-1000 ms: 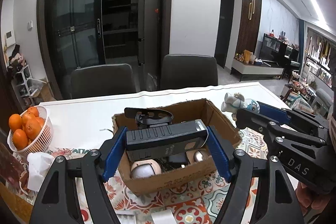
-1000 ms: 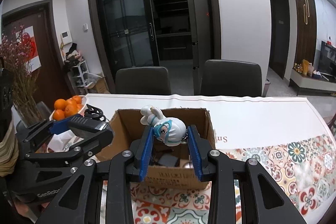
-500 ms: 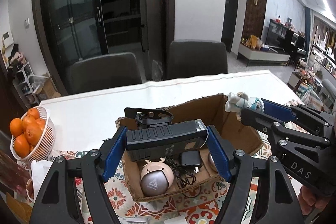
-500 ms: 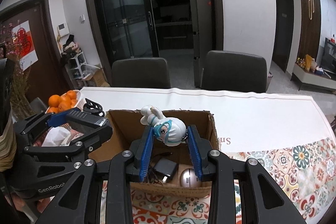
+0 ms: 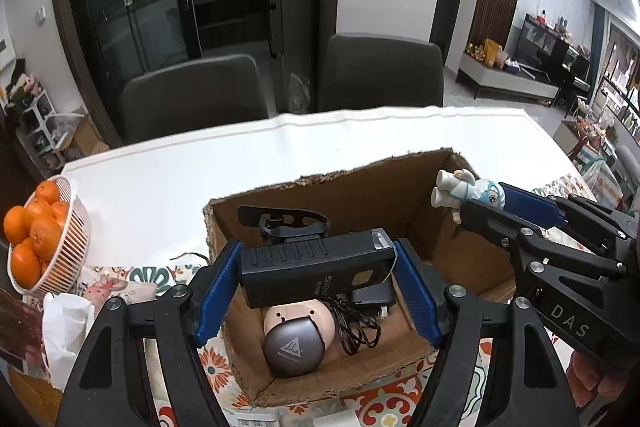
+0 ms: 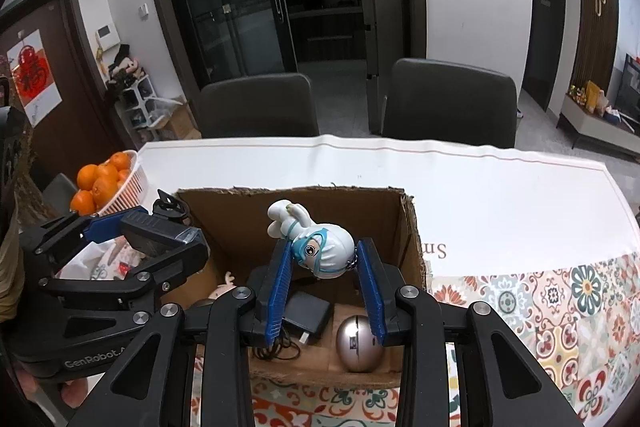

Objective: Organize rigid objects
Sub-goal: 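Open the left tool to drop the black device while the right tool releases the figurine, then withdraw both tools from the box toward the white charger and adapter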

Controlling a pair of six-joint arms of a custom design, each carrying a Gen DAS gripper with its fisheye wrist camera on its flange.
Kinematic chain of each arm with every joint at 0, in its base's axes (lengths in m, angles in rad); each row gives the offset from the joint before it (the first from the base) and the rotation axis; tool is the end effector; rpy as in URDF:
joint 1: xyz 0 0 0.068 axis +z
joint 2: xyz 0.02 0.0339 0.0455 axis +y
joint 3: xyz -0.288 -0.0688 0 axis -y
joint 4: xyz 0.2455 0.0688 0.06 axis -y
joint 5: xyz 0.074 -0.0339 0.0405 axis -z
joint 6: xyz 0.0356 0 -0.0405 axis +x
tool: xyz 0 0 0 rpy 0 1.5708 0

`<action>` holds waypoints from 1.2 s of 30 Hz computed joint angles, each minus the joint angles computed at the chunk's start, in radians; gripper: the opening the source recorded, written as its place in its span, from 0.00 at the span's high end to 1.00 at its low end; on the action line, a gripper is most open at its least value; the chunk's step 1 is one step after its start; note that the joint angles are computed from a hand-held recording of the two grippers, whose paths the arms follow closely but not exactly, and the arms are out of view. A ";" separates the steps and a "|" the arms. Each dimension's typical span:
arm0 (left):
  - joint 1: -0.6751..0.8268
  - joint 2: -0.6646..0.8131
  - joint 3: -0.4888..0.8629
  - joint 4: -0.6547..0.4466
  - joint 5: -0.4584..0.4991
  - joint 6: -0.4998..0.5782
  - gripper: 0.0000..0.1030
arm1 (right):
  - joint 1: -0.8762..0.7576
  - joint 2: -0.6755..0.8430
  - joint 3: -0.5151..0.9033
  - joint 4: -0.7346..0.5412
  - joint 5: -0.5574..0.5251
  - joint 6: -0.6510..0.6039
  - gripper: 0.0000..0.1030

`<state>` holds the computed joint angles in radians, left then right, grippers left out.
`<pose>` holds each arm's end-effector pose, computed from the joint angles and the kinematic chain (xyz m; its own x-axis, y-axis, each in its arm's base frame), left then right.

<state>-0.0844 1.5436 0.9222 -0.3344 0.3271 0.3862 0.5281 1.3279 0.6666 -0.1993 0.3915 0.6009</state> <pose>0.3068 -0.0374 0.2193 -0.6543 0.4133 -0.6333 0.5516 0.8337 -0.0258 0.2237 0.1148 0.2086 -0.6821 0.2071 -0.7013 0.1634 0.9780 0.1300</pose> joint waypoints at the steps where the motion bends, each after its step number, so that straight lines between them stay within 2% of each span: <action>1: -0.004 0.013 0.012 -0.017 -0.004 0.001 0.28 | -0.004 0.007 0.004 -0.002 -0.006 0.000 0.66; 2: -0.006 0.019 0.019 -0.029 -0.005 -0.001 0.27 | -0.013 0.015 0.006 -0.004 -0.022 0.003 0.66; 4: -0.005 0.024 0.025 -0.040 -0.013 -0.013 0.17 | -0.031 0.024 0.013 -0.014 -0.048 0.012 0.55; 5: -0.004 0.020 0.022 -0.039 -0.015 -0.016 0.15 | -0.035 0.029 0.017 -0.025 -0.045 0.026 0.53; 12: 0.021 -0.078 -0.054 0.004 -0.036 -0.023 0.15 | 0.010 0.002 0.011 -0.081 0.021 0.087 0.53; 19: 0.086 -0.175 -0.119 0.013 -0.007 -0.009 0.13 | 0.111 -0.039 0.018 -0.141 0.108 0.162 0.53; 27: 0.201 -0.285 -0.179 -0.011 0.068 0.042 0.11 | 0.261 -0.056 0.056 -0.245 0.228 0.259 0.53; 36: 0.367 -0.387 -0.235 -0.042 0.173 0.146 0.11 | 0.428 -0.018 0.096 -0.325 0.343 0.401 0.52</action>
